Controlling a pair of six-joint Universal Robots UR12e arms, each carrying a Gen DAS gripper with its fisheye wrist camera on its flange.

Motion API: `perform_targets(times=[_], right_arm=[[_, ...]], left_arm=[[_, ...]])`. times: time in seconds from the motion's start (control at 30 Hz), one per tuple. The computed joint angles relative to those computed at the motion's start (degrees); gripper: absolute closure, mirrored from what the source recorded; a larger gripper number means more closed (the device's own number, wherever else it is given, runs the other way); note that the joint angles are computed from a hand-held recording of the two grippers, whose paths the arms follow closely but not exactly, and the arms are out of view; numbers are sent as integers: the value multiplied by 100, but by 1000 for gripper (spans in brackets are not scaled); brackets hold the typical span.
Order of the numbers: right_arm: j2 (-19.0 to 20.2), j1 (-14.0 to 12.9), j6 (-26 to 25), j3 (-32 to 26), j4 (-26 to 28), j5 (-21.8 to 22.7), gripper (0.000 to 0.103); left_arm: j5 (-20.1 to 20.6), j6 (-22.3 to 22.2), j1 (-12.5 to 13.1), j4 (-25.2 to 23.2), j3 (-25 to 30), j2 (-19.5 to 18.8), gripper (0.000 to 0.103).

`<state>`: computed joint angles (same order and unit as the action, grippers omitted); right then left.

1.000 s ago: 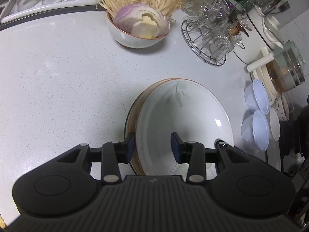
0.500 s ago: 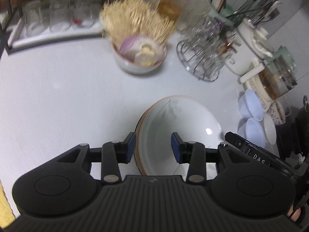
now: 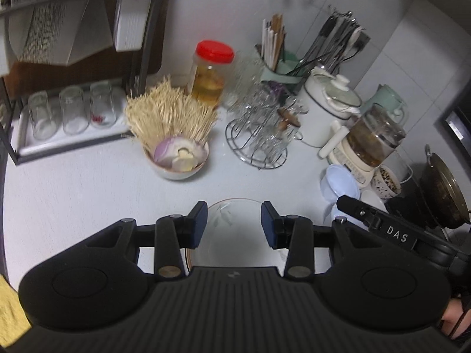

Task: Organize plates and bowls
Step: 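Raise the left gripper away from the plate stack, then move the left gripper to the rim of a light blue plastic bowl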

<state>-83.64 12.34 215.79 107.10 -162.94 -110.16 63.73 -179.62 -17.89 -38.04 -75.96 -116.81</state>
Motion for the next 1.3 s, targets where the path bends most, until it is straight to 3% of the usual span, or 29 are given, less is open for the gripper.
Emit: perform_targets(times=[0.3, 0.73, 1.03, 1.13, 1.3], right_arm=[[-32, 308, 130, -152, 130, -406, 84], [-18, 655, 498, -166, 505, -1198, 84], [-297, 500, 708, 163, 736, -1338, 84], [-456, 301, 667, 382, 666, -1241, 84], [-716, -189, 353, 676, 687, -934, 84]], left_arm=[[-280, 187, 114, 128, -198, 159, 58], [-746, 832, 162, 53, -492, 269, 58], [-673, 635, -49, 26, -351, 97, 58], [-770, 491, -178, 41, -194, -79, 58], [-507, 128, -501, -155, 254, -436, 57]])
